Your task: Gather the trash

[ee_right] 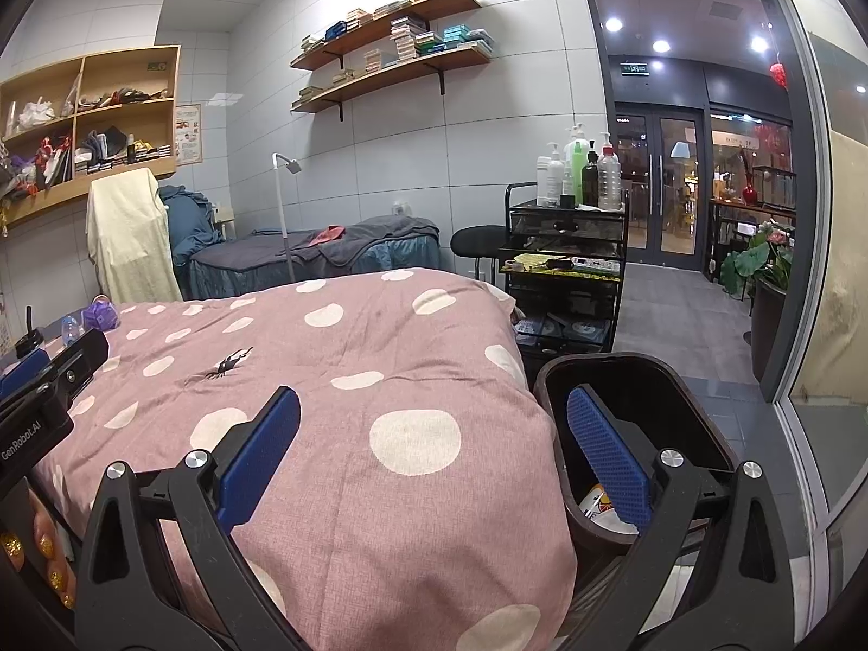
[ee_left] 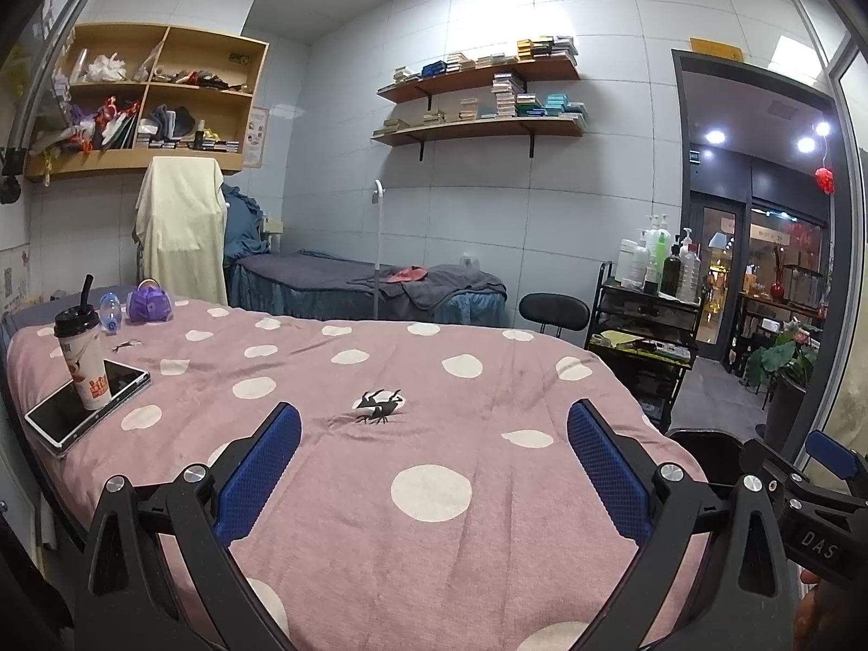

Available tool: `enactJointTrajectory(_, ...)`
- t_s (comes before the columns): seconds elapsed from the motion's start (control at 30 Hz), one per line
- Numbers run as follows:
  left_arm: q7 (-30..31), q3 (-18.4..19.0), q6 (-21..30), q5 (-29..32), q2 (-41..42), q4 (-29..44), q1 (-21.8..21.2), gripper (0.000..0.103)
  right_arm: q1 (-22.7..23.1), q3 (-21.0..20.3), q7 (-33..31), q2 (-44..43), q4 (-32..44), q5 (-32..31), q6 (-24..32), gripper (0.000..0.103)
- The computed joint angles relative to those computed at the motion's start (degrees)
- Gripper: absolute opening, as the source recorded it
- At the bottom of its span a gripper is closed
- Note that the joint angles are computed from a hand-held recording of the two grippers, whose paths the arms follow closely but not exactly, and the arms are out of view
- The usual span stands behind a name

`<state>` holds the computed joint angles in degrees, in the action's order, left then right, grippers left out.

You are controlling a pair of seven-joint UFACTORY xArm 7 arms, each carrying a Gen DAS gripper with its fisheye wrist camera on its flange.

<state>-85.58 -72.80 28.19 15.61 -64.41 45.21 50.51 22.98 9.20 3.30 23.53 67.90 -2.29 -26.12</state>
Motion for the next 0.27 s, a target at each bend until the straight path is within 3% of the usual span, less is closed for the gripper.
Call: enactJointTrajectory(0.27, 0.14, -0.02, 0.53, -0.52, 0.78, 0.45, -0.15, 0.097, -0.84, 0.82, 1.10, 0.13, 0.51, -1.13, 0.84, 0.097)
